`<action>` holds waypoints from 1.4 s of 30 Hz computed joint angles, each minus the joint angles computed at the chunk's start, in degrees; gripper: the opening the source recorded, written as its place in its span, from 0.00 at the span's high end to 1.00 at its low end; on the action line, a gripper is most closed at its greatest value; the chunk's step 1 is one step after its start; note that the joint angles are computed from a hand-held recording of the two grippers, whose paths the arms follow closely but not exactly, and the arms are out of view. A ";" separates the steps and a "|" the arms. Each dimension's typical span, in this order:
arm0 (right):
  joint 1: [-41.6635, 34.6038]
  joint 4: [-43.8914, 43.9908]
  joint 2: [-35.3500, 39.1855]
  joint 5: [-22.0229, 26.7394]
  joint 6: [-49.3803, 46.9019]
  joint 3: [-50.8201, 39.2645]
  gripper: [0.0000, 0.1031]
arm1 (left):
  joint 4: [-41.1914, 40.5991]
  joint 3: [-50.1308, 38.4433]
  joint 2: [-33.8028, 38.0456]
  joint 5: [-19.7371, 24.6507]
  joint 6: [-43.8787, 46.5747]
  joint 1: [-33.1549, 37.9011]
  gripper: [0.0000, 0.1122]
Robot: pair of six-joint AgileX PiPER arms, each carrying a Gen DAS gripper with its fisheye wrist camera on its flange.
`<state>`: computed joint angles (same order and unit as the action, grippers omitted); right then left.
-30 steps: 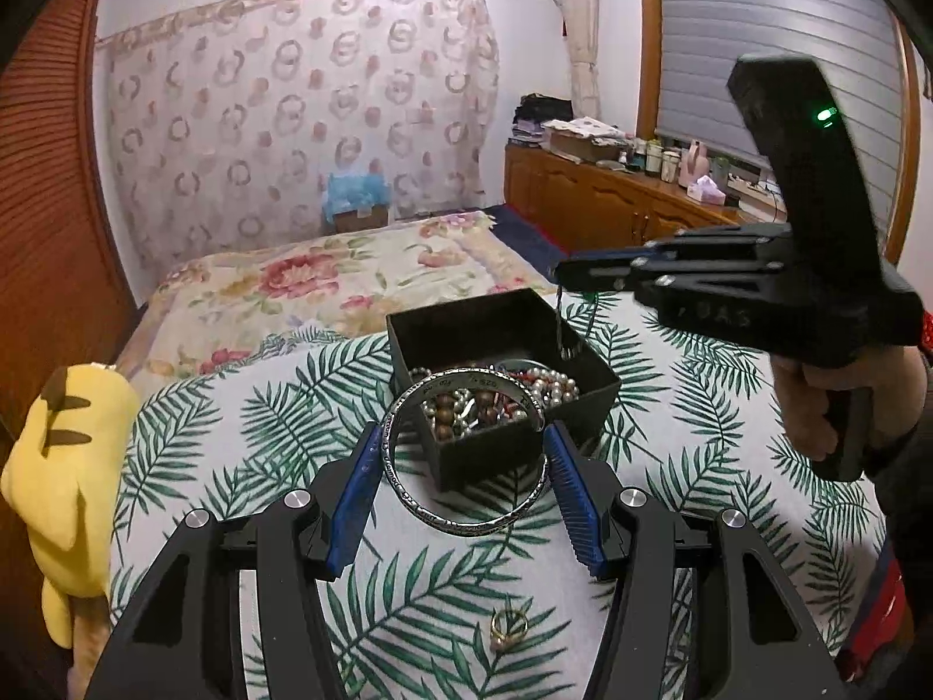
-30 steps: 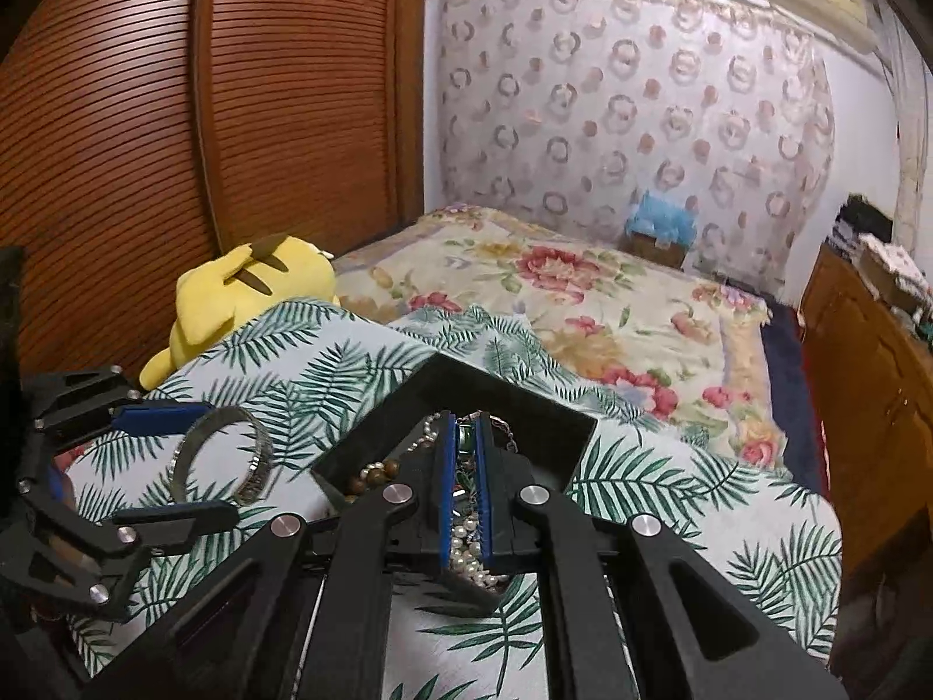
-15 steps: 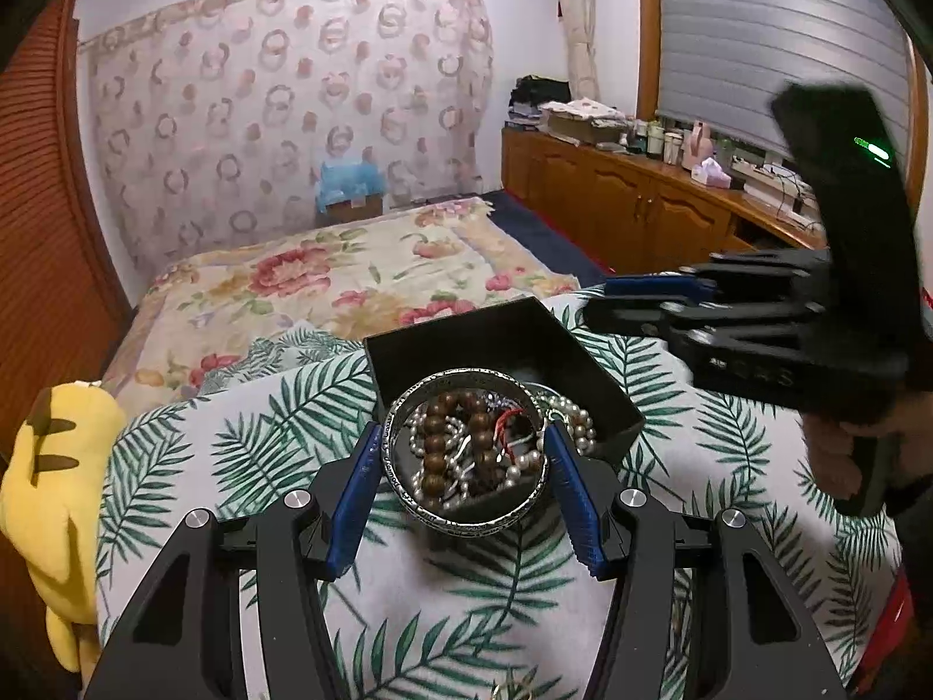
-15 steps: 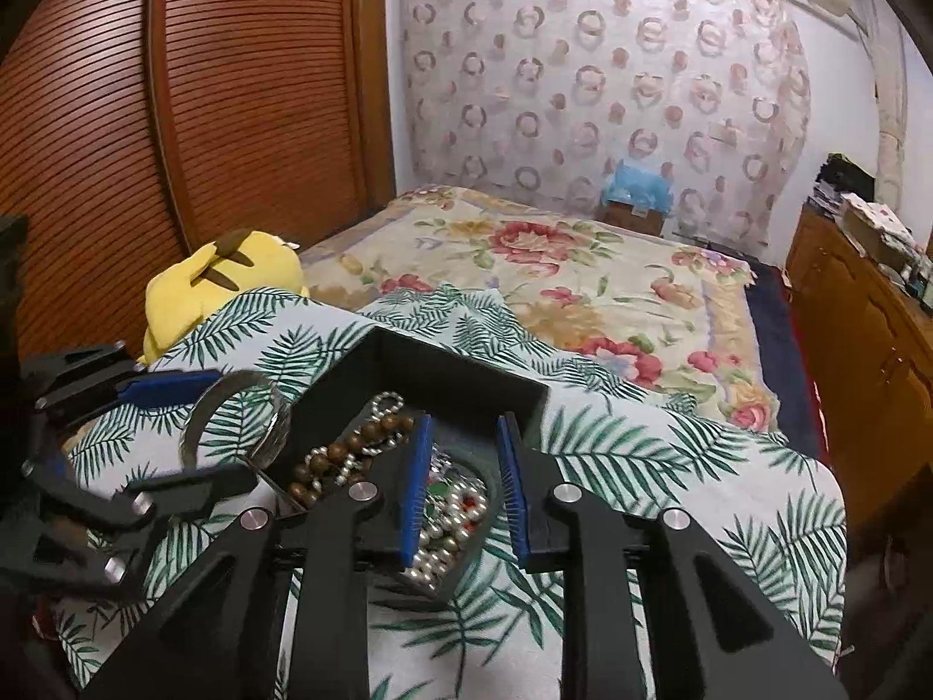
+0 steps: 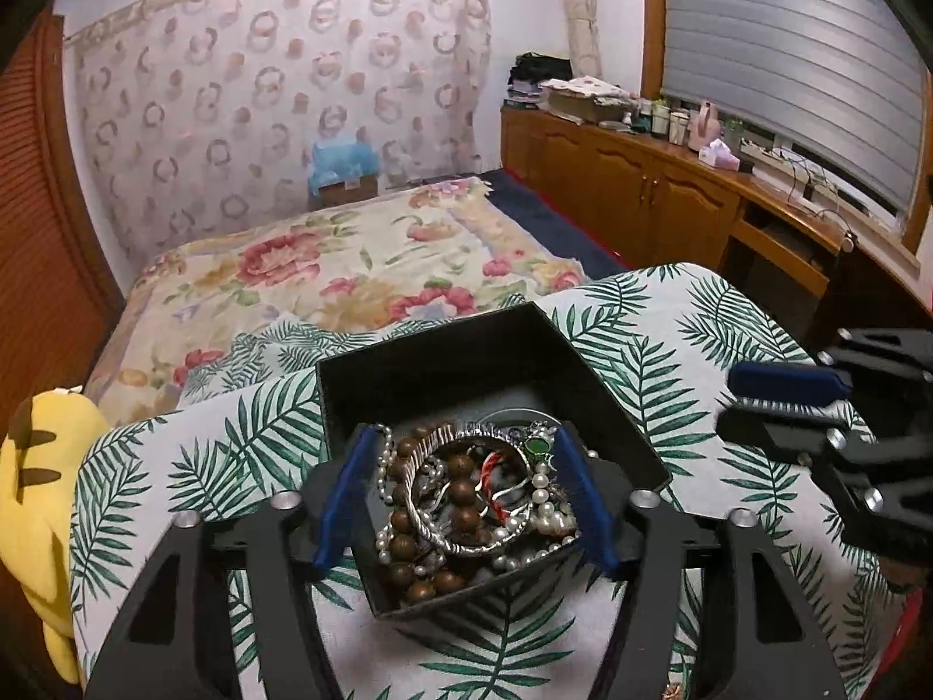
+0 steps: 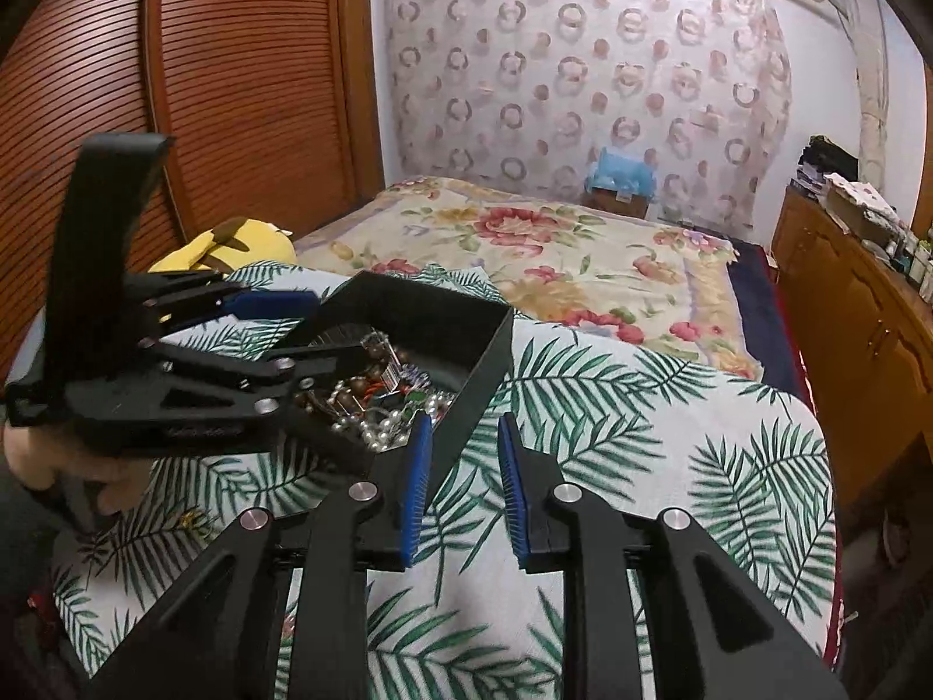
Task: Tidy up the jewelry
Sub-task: 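Lower the bangle with the left tool into the box while the right tool drops the pendant in, then grasp the gold ring with the left tool while the right tool grasps the gold flower earring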
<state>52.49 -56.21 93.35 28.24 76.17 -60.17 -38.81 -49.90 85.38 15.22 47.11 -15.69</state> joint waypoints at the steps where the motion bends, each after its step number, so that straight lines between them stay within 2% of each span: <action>1: 0.49 -0.58 -0.50 -0.17 0.90 0.75 0.75 | -1.15 0.21 -0.36 0.41 1.19 0.36 0.44; 4: 3.02 -3.07 -1.43 -0.20 4.58 2.89 0.75 | -3.39 2.07 -2.71 1.28 3.83 1.55 0.43; 7: 6.27 -6.00 -1.61 -0.31 9.14 4.94 0.64 | -6.50 4.53 -5.75 2.86 7.78 3.47 0.36; 12: 10.68 -6.62 0.08 -1.30 12.01 6.18 0.63 | -10.17 9.33 -11.09 4.93 13.78 7.00 0.27; 15: 12.54 -4.27 1.59 -1.46 10.09 5.68 0.63 | -12.79 11.42 -13.02 7.69 18.09 9.94 0.26; 25: 14.83 4.90 7.41 -0.01 -1.11 1.74 0.63 | -15.85 19.12 -16.18 12.27 28.67 17.32 0.26; 33: 14.46 6.56 8.51 0.99 -3.27 0.63 0.84 | -17.12 22.67 -16.98 15.51 33.95 21.68 0.26; 38: 14.82 5.59 7.67 1.24 -2.49 1.36 0.84 | -16.05 24.41 -18.66 18.08 34.28 21.92 0.41; 42: 14.93 2.89 5.86 1.16 0.64 2.59 0.84 | -15.00 25.80 -18.95 16.10 33.08 18.71 0.53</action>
